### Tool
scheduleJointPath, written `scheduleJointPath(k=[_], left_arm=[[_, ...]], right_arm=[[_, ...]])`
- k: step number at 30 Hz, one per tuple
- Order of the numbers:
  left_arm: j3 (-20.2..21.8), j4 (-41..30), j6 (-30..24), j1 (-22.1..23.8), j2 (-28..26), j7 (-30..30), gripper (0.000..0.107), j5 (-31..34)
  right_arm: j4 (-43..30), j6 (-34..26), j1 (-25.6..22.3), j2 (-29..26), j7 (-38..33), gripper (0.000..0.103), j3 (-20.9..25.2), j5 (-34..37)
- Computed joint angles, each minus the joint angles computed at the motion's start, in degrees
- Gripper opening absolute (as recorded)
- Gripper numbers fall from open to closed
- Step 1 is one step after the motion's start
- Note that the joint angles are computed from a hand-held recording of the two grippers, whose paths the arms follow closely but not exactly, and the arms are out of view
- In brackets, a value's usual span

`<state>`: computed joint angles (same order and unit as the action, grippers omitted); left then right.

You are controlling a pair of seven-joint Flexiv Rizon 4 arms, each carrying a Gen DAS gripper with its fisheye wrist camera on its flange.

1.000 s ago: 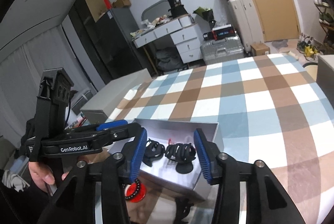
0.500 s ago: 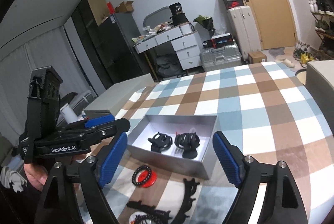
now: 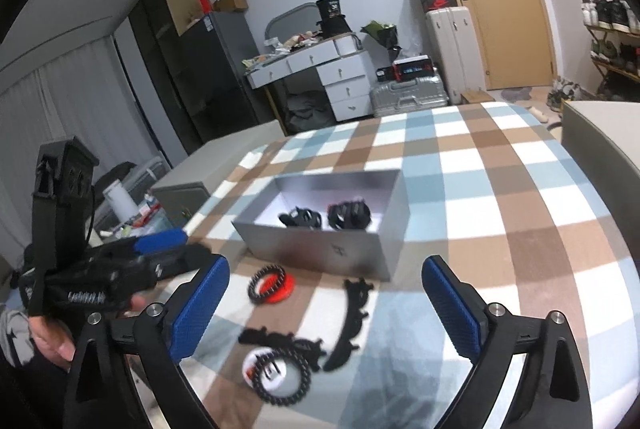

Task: Organize jewelry
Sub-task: 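Move the right gripper to the pile and close on the white round item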

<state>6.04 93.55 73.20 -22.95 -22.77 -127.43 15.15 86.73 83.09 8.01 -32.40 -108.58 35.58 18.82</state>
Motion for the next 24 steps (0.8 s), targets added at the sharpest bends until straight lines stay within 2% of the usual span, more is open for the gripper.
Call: scheduleJointPath(k=[4, 10, 11, 12, 13, 14, 16, 21, 24], left_arm=[[-2.6, 1.9, -1.7, 0.9, 0.2, 3.7, 0.099, -2.4], [-3.8, 4.2, -2.7, 0.8, 0.8, 7.5, 0.099, -3.5], [-2.7, 4.5, -2.8, 0.1, 1.0, 6.0, 0.099, -2.9], [-0.1, 4.5, -3.4, -1.7, 1.3, 1.4, 0.099, -0.9], [0.7, 5.1, -3.6, -2.0, 1.8, -1.6, 0.099, -0.3], [0.0, 7.0, -2.6, -0.6, 2.5, -2.5, 0.099, -1.9], [0.9, 8.7, -2.5, -0.6, 3.6, -6.5, 0.099, -1.0], [0.5, 10.8, -5.2, 0.6, 6.1, -10.8, 0.099, 2.4], [-0.5, 11.6, -5.8, 1.5, 7.2, -12.1, 0.099, 3.7]], right_arm=[[2.2, 0.6, 0.3, 0.9, 1.2, 0.099, -1.4, -0.1], [3.0, -4.0, -2.5, 0.7, -0.9, 0.099, 1.3, 1.8], [2.8, -6.2, -2.8, 0.7, -1.5, 0.099, 1.5, 2.3], [2.8, -7.7, -2.8, 0.8, -2.0, 0.099, 1.4, 3.1], [2.4, -10.2, -3.0, 0.6, -2.4, 0.099, 1.7, 4.0], [2.1, -11.4, -2.9, 0.5, -3.0, 0.099, 1.7, 5.0], [1.9, -13.0, -2.4, 0.5, -4.4, 0.099, 1.5, 6.7], [1.8, -15.5, 0.4, 1.4, -7.4, 0.099, -0.5, 9.8], [2.6, -14.2, 3.5, 2.3, -8.2, 0.097, -3.4, 10.4]])
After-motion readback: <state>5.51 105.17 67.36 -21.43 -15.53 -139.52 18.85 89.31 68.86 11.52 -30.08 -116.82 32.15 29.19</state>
